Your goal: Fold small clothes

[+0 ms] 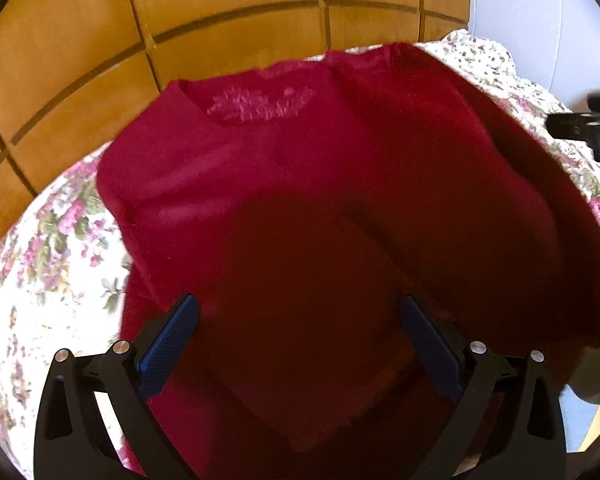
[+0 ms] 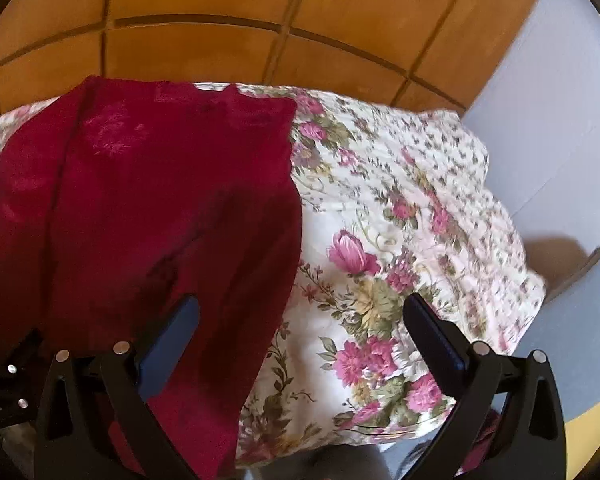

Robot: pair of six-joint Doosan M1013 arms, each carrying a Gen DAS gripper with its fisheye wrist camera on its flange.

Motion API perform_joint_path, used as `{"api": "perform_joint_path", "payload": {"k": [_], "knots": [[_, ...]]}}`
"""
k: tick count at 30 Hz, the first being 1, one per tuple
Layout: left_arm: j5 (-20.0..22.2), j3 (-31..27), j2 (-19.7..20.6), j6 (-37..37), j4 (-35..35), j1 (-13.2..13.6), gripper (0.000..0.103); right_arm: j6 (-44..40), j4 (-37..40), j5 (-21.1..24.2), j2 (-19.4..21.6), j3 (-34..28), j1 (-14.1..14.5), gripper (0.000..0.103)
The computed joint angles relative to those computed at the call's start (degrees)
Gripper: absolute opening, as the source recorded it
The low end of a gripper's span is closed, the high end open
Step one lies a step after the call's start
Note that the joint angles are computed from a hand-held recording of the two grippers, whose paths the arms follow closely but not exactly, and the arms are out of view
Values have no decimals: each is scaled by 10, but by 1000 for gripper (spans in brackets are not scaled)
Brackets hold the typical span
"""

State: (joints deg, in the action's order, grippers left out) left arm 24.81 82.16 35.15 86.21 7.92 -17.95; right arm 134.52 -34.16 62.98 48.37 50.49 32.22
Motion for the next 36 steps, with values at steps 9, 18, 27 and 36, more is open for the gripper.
{"api": "perform_joint_path", "payload": {"k": [9, 18, 27, 36], "knots": [[-59, 27, -6, 106, -125, 14, 93, 25, 68, -84, -27, 35, -2, 101], [-44, 37, -22, 297, -289, 33, 7, 20, 89, -107, -29, 40, -2, 101], [-39, 41, -35, 306, -331, 44, 5, 50, 111, -120, -39, 55, -8, 101], [-69, 46, -50, 244, -288, 68, 4, 55, 109, -120, -41, 57, -8, 101]]}}
